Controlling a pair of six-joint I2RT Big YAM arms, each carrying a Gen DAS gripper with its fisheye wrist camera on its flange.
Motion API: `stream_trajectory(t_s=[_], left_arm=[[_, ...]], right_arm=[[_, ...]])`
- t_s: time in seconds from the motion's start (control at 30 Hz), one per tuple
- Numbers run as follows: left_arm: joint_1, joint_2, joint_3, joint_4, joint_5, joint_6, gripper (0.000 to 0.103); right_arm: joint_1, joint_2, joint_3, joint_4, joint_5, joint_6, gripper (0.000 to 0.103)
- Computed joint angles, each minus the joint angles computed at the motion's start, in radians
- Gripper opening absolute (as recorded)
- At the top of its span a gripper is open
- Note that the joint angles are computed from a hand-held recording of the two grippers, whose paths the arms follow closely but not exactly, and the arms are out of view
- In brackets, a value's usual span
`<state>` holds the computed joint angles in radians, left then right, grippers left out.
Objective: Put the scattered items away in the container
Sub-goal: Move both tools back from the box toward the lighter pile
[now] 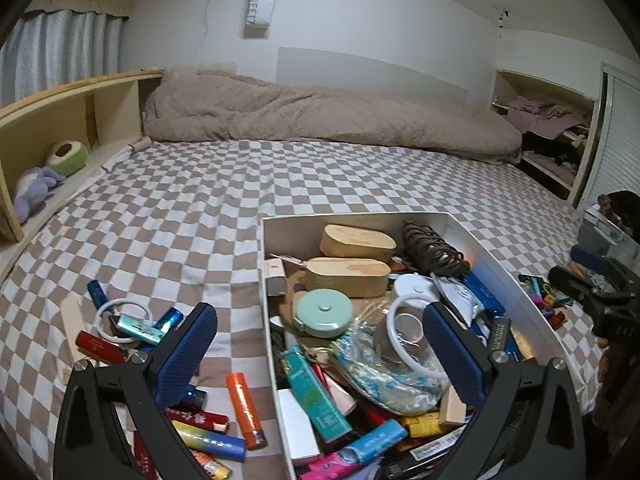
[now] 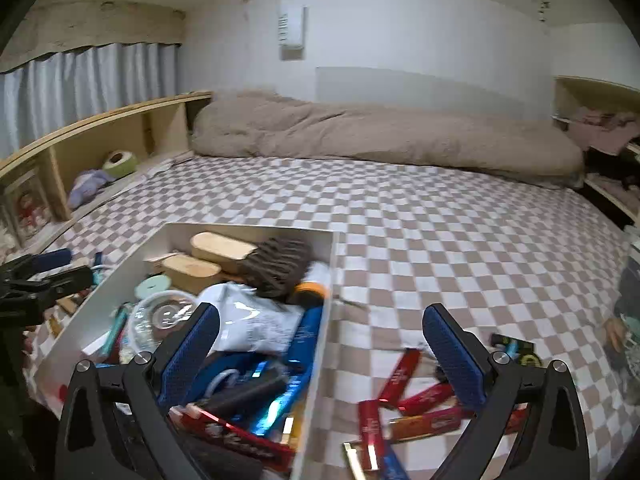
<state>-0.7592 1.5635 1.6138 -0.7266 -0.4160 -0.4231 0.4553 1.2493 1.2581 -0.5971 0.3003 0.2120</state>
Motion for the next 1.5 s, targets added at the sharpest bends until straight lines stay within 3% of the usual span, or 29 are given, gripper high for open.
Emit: stream_trajectory(t_s=[0.4, 0.53, 0.9, 1.07, 1.3, 1.5], left_arm=[[0.026, -0.043, -0.040, 0.015, -0.034, -0.037, 0.103], [0.032, -0.055, -0.050, 0.006, -0.076, -0.034, 0.103], [0.076, -0.085, -0.079, -0.042, -0.127, -0.088, 0.103], [0.099, -0.104, -0.103, -0.058, -0.131, -0.097, 0.103], [0.130, -0.123, -0.136, -0.088, -0.115, -0.115, 0.103], [0.150, -0.136, -0.169, -0.147, -0.119, -0.100, 0.103]], right_arm=[[-0.100, -0.049, -0.042, 0.000, 0.009, 0.085, 0.103], [-0.129, -0.058, -0.055, -0.003, 0.025, 0.100, 0.103], [-0.179, -0.044, -0.067, -0.056, 0.071, 0.064, 0.103], [-0.210, -0.029, -0.069, -0.091, 0.048, 0.072, 0.103], [-0.258, 0.004, -0.060, -0.143, -0.048, 0.125, 0.103], [-0.283, 0.024, -0.058, -0.178, -0.081, 0.154, 0.103]])
